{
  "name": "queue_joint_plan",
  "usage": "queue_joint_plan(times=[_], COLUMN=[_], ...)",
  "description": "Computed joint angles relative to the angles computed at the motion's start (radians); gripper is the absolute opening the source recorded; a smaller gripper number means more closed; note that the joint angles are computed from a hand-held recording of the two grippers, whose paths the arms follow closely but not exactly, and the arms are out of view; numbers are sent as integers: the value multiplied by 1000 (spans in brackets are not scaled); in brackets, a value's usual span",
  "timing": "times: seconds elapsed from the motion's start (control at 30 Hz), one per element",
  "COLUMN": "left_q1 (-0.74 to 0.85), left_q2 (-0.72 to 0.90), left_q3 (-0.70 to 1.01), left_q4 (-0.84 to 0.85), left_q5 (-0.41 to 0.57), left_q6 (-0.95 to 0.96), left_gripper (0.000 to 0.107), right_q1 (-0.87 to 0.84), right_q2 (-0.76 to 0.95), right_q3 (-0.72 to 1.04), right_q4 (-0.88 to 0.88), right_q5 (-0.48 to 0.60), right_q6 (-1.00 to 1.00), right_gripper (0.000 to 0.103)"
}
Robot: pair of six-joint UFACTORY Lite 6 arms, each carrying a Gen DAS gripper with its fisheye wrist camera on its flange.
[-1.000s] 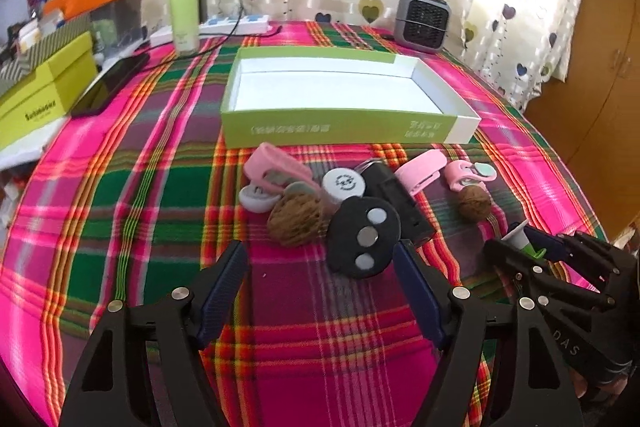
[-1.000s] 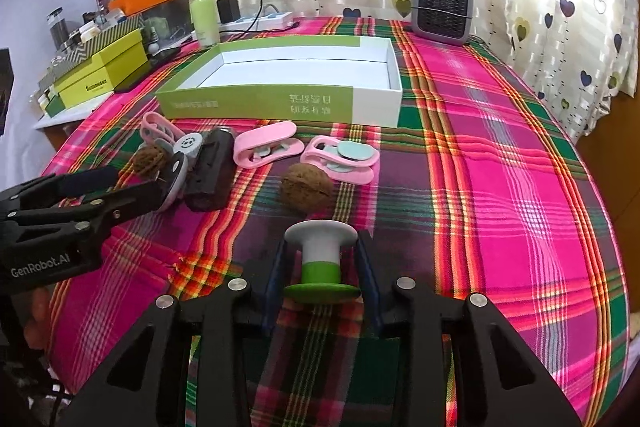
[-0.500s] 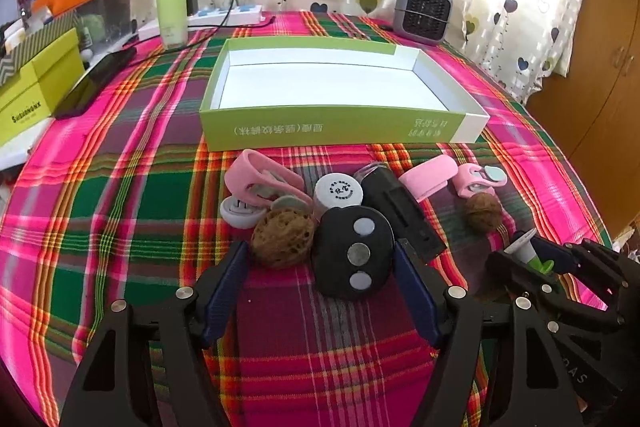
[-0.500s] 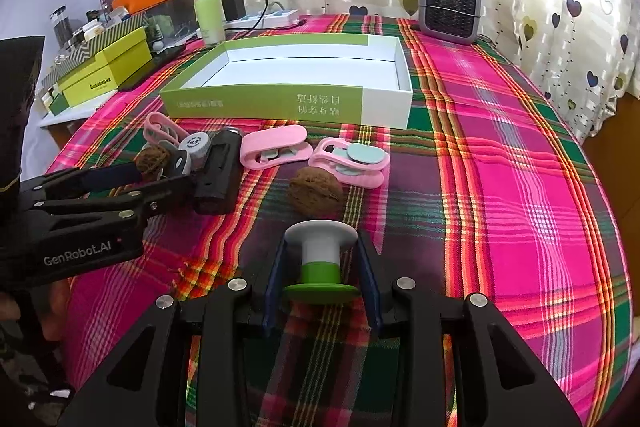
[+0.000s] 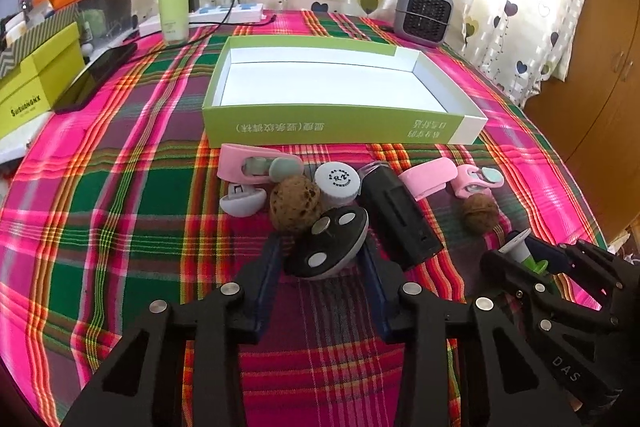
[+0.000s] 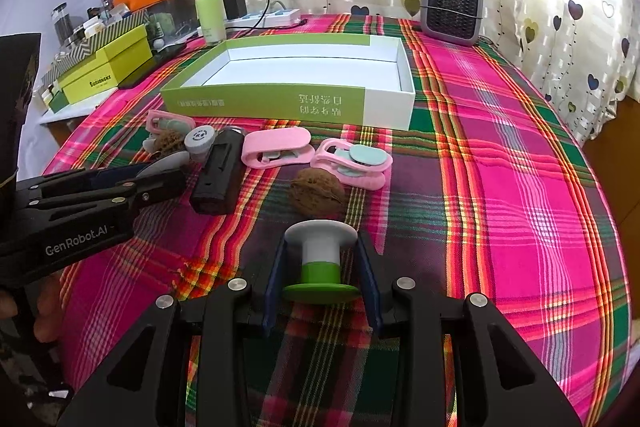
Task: Organize objects
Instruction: 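Close left gripper on black dotted oval while right gripper holds green-white spool, then lift black oval with left gripper while right gripper lifts green-white spool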
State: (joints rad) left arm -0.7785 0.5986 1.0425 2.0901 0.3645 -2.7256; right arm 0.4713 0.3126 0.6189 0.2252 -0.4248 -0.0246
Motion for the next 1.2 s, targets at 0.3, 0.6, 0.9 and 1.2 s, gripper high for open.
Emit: queue_joint_plan(times=[0.3, 0.6, 0.9, 1.2], left_q1=[-2, -34, -31, -58], left_q2=[-28, -77, -83, -49], left_q3=[-43, -78, -92, -80], left_q4=[74, 16, 51, 43], left_q5=[6, 44, 40, 45], left_q6=[-86, -22, -61, -57], left_gripper=[35, 35, 35, 35], right_q1=[4, 25, 40, 48], right_q2=[-1, -41, -53, -34], right_q3=[2, 2, 7, 1], right_q4=[5, 9, 31, 14], right_q5=[-1, 13, 14, 11], right_q6=[-5, -16, -33, -17], right_gripper=[35, 35, 35, 35])
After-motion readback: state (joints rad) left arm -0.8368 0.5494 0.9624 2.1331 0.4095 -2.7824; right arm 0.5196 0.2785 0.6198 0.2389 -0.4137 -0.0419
